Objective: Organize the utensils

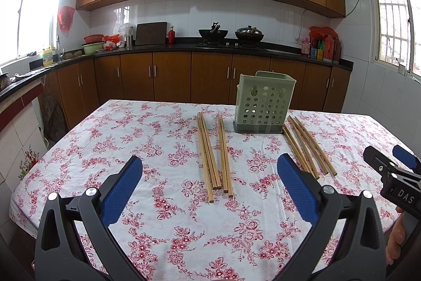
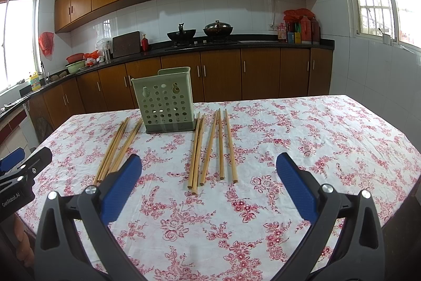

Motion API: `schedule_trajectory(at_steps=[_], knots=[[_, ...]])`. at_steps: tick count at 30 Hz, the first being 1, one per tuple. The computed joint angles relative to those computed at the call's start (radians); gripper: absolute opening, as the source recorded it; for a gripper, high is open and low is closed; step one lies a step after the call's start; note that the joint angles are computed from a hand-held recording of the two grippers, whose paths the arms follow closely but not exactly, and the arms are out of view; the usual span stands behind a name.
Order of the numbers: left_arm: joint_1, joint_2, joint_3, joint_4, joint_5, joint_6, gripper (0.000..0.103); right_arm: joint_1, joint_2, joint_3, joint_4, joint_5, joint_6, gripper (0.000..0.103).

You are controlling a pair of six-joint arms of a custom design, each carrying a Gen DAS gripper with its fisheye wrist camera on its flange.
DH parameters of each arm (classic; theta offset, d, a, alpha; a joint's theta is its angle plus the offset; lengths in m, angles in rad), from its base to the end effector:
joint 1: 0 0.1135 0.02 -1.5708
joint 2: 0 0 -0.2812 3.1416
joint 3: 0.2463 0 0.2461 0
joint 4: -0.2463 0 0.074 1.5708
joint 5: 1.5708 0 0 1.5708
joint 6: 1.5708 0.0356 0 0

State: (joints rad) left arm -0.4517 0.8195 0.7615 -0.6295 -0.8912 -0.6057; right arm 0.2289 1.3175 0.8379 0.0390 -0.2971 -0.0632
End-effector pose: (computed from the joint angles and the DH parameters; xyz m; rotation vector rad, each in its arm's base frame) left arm 0.1419 -0.0381 0.3039 -0.5884 1.9082 0.3388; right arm 0.2768 0.0752 0.2828 -0.4799 1.9557 0.4042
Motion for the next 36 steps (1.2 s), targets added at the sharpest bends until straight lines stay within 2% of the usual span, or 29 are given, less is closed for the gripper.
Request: schedule_trajectory(at_steps=[4, 12, 18, 22, 26, 28, 30, 32, 34, 36], knots=[[-0.003, -0.006, 0.005, -0.017, 0.001, -0.008, 0.101, -0.005, 0.008, 0.001, 0.0, -0.003, -0.002, 0.099], [0.103, 0.005, -0.009, 0.011, 0.089, 0.023, 0.101, -0.003, 0.07, 0.051, -0.022, 0.022, -0.003, 0.099], [0.322, 0.066, 0.018, -0.014, 0.236, 0.072, 0.101, -0.001, 0.231, 0.247, -0.175, 0.108, 0.005, 0.099], [0.498, 0.138, 0.063, -0.023, 0.428, 0.138, 0.101, -0.003, 0.388, 0.453, -0.337, 0.133, 0.025, 0.098], [0.643, 0.212, 0.095, -0.007, 0.591, 0.197, 0.101, -0.016, 0.539, 0.647, -0.466, 0.101, 0.057, 0.082], [0.696, 0.249, 0.112, 0.007, 0.664, 0.225, 0.101, -0.022, 0.604, 0.732, -0.525, 0.067, 0.068, 0.066], [0.744, 0.286, 0.131, 0.02, 0.733, 0.254, 0.095, -0.017, 0.678, 0.825, -0.588, 0.044, 0.063, 0.055], [0.776, 0.326, 0.146, 0.037, 0.778, 0.28, 0.08, -0.003, 0.745, 0.905, -0.635, 0.048, 0.048, 0.044], [0.787, 0.368, 0.163, 0.05, 0.794, 0.287, 0.074, 0.012, 0.799, 0.972, -0.671, 0.061, 0.035, 0.035], [0.796, 0.4, 0.174, 0.063, 0.804, 0.299, 0.073, 0.025, 0.836, 1.019, -0.688, 0.072, 0.024, 0.033]])
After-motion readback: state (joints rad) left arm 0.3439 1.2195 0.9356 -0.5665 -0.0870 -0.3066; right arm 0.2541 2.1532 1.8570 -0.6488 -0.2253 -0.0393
